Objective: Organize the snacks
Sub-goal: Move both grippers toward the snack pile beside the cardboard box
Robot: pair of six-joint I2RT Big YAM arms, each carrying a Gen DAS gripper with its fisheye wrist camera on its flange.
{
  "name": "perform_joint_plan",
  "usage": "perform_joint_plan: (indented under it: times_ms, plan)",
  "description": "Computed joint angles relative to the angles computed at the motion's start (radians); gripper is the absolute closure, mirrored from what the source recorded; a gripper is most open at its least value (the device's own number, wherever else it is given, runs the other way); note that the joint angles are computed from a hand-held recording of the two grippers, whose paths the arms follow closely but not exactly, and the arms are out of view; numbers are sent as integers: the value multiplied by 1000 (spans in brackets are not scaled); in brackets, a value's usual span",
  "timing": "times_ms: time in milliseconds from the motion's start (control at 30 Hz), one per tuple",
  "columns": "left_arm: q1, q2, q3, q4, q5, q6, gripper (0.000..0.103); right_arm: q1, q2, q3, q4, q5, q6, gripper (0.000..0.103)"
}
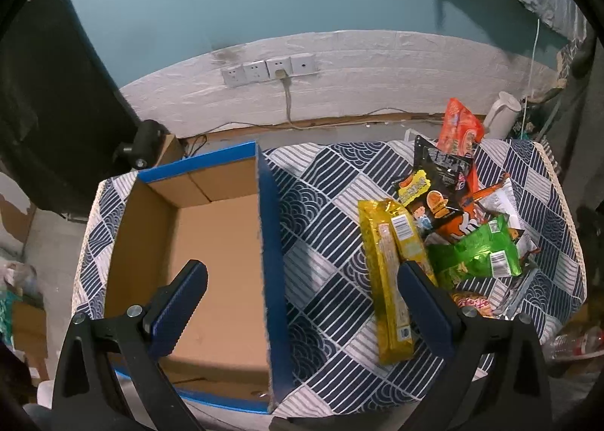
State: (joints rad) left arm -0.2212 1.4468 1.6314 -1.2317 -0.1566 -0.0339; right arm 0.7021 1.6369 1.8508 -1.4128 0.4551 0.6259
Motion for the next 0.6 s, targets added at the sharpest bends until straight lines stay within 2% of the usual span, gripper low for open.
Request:
perform_joint_plan:
  times_ms: [167,400,600]
  plan:
    - [-18,35,21,-8,18,-12,1,-74,12,-9,12,-62,-7,5]
    - [-35,115,39,-7,36,-58,1,-138,77,-26,24,-130,-99,5]
    - [-43,177,41,-10,81,-111,1,-177,95,-74,74,-230,-78,5]
